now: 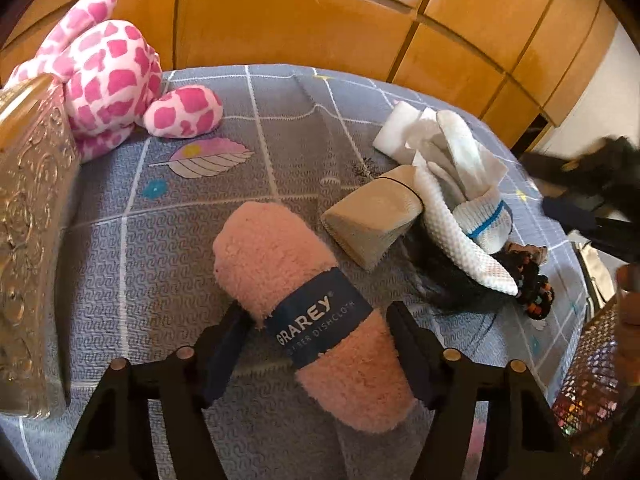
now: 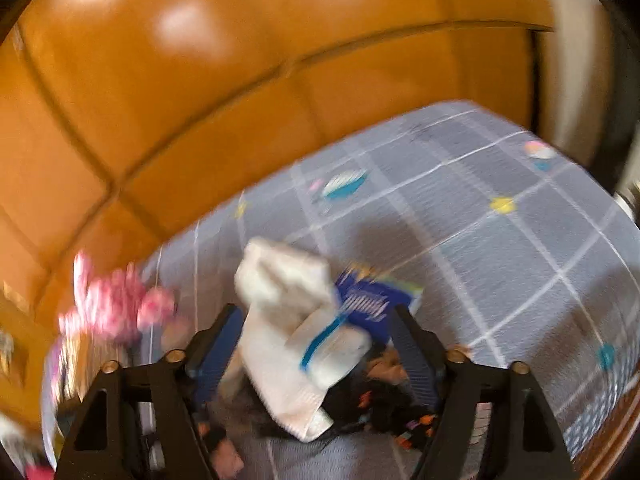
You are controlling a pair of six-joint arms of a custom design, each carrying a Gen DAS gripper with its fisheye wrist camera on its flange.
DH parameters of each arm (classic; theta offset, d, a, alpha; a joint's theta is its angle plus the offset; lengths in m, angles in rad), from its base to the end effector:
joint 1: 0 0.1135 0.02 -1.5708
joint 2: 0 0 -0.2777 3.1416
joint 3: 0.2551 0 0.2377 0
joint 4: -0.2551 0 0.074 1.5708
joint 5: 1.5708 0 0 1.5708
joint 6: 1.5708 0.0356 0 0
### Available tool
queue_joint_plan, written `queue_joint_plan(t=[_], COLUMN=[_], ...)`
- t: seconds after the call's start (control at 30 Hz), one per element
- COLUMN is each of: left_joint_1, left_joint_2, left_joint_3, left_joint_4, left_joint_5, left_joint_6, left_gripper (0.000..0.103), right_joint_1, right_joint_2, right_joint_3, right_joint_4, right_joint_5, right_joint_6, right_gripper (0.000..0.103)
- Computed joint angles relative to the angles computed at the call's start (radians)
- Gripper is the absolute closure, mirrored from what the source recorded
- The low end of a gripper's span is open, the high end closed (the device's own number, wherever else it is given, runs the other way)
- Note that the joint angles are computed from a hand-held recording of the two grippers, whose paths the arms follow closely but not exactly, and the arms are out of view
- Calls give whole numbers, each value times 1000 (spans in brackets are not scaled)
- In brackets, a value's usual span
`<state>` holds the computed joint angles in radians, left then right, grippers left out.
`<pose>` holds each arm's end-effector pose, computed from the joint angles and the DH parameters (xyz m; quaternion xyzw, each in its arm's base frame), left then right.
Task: Organize soft objects
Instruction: 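Grasp the pink towel roll with the left tool while the right grasps the white glove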
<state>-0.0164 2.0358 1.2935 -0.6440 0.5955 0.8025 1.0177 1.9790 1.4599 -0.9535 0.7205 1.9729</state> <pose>0.3732 -0.0261 0.1487 0.4038 0.8625 -0.2361 0.1932 0.2141 0.3021 0.2061 0.4450 0.8221 0.0192 0.3545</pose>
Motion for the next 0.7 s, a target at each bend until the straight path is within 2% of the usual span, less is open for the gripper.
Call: queue_joint_plan(t=[0.1,0.23,0.3,0.37,0.43,0.6,0.7], left_joint_1=[34,69,78,77,74,98,109], left_joint_2=[24,40,28,3,-32,-89,-111], left_joint_3=[37,68,51,7,-36,-79,-56], left_joint_4=[-55,-108,-100,-53,-20,-29,-86], left_joint_5=[36,51,57,56,57,69,71], left_joint_6=[43,84,88,84,76,131,163], left_gripper=[38,40,40,41,49,58,59], right_joint_1=[-55,-142,-174,-165,-153,-160,-160], right_joint_2=[70,215,264,284,256,221,187], right_joint_3=[90,258,274,308,271,195,142], right_joint_4=[-12,-145,-175,-228,-178,-93,-47], right_joint_5=[-104,-229,-312,-288,-265,-302,-305], right_joint_6=[-163,-328,-353,-339,-342,-340,-317], right_gripper=[29,29,30,46,53,53,53])
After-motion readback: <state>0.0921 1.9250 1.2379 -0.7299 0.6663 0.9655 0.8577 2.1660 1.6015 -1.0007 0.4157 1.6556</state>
